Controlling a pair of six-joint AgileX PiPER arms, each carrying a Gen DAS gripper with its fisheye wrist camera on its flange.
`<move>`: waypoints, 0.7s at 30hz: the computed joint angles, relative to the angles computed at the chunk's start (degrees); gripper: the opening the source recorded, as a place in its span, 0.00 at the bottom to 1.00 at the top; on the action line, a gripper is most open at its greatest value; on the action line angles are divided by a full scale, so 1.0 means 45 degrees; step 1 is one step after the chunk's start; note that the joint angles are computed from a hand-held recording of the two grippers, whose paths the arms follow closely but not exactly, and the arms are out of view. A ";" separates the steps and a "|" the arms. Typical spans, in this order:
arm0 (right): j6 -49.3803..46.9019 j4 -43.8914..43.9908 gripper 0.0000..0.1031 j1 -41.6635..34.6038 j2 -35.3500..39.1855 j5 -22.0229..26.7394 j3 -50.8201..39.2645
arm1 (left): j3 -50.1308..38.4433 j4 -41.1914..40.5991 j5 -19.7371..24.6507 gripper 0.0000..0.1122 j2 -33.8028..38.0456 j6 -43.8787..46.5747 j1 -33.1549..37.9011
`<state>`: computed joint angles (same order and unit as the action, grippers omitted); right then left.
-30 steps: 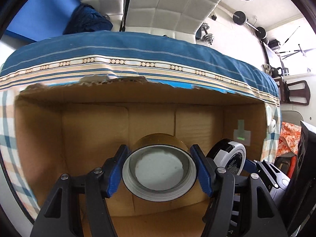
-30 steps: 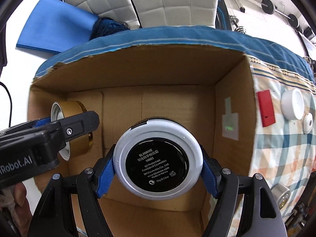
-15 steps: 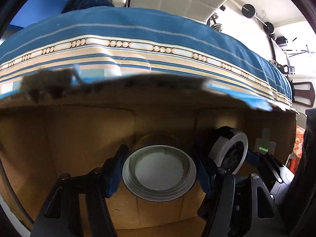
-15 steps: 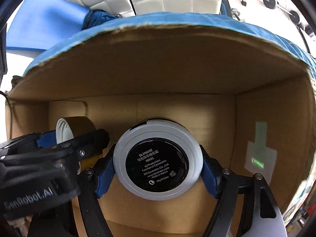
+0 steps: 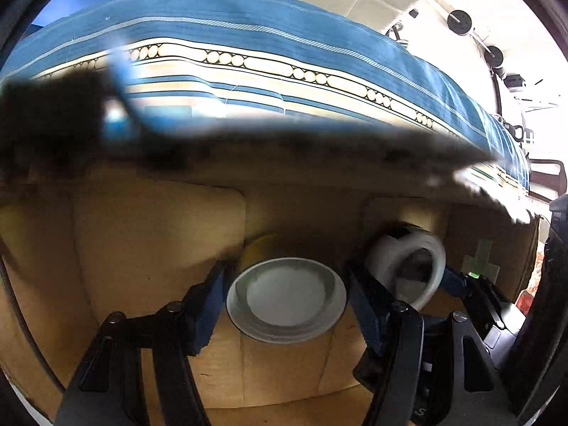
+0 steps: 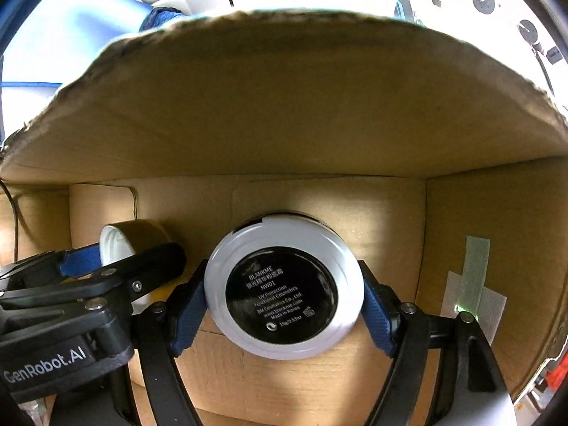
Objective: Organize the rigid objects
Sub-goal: 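Lower both items into the box and open both grippers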
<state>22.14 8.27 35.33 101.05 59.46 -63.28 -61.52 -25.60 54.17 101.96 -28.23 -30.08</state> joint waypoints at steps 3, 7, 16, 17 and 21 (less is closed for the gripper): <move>-0.0328 0.0141 0.86 -0.0381 0.0073 -0.0161 0.0207 | 0.0108 0.0029 0.0172 0.61 -0.0280 -0.0027 0.0093; -0.0584 0.0357 0.87 -0.0578 0.0028 -0.0176 0.0254 | 0.0045 0.0410 0.0632 0.73 -0.0773 -0.0472 0.0080; -0.0329 0.0207 0.97 -0.0442 -0.0839 0.0221 0.0355 | -0.0255 0.2588 0.2299 0.90 -0.2730 -0.2808 -0.0722; -0.0193 0.0056 0.99 -0.0347 -0.1009 0.0366 0.0355 | -0.0250 0.2737 0.2402 0.91 -0.2914 -0.3105 -0.0906; 0.1170 -0.0205 1.00 0.0901 -0.0984 0.1338 -0.0760 | -0.0211 0.3809 0.3224 0.92 -0.4053 -0.4571 -0.1777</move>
<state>27.40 7.34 39.38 96.62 65.48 -66.71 -62.47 -8.46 68.68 83.73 -48.79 -38.08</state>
